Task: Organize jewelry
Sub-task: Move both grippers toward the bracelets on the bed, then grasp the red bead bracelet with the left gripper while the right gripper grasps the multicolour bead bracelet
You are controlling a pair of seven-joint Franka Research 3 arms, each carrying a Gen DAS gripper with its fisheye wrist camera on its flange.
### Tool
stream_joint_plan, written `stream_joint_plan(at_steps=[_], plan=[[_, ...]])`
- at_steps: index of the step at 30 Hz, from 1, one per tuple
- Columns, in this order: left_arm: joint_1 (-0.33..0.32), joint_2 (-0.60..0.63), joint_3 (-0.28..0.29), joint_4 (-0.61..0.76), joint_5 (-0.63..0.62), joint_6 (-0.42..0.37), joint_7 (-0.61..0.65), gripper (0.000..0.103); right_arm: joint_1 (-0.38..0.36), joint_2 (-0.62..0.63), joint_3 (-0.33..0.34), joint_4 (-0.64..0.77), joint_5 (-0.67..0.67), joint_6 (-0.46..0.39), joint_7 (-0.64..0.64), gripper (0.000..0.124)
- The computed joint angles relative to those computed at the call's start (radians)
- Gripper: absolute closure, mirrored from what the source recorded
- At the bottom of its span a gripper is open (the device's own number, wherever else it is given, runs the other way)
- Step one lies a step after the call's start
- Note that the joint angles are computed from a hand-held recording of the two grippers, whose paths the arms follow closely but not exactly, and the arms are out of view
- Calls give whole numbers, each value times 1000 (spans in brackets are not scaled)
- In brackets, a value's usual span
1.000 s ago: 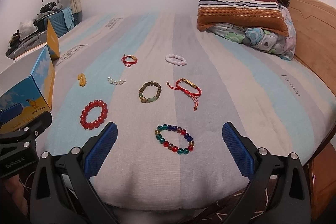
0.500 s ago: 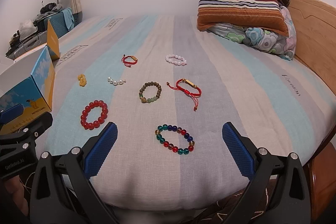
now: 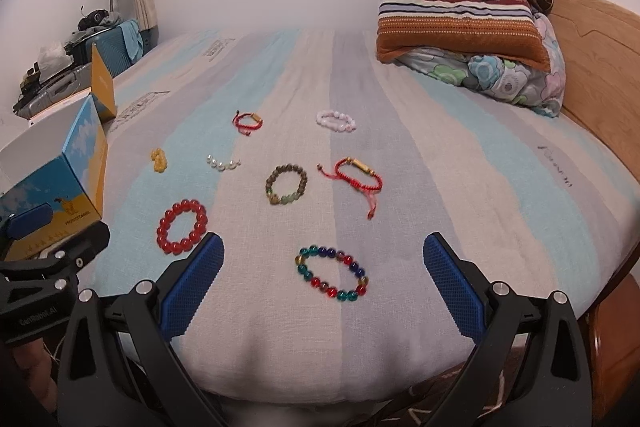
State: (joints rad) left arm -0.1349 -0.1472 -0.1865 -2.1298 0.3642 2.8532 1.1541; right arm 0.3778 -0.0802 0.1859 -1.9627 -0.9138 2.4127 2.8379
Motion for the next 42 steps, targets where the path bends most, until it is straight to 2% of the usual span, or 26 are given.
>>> stream_joint_plan(at_steps=[4,7,11,16,20,24,31,33,37,40,42], plan=[[13,22,-16,55,67,-7,-44,6,-7,3,-11,38,36,-21,-64,28],[-11,60,-6,119,4,-75,26,6,-14,20,-26,72,117,-28,-170,28],[-32,123,2,212,-137,-194,141,6,-14,68,-43,129,217,-72,-324,28],[-38,258,-11,395,-175,-389,224,6,-9,165,-77,230,425,-119,-560,28],[-39,380,-18,542,-214,-501,267,6,-6,233,-103,289,551,-143,-659,28],[-51,464,-11,625,-189,-569,268,6,1,287,-124,322,627,-167,-712,30],[-51,532,-10,665,-183,-604,290,6,1,333,-145,327,715,-170,-775,31],[-54,544,-9,675,-176,-605,293,6,-1,349,-148,334,737,-179,-794,39],[-56,565,-11,699,-180,-631,300,6,-13,373,-150,346,805,-190,-845,42],[-54,590,-17,731,-199,-672,320,18,-13,364,-156,332,819,-177,-853,53],[-49,587,-19,725,-213,-672,326,23,-13,355,-159,321,819,-170,-854,65]])
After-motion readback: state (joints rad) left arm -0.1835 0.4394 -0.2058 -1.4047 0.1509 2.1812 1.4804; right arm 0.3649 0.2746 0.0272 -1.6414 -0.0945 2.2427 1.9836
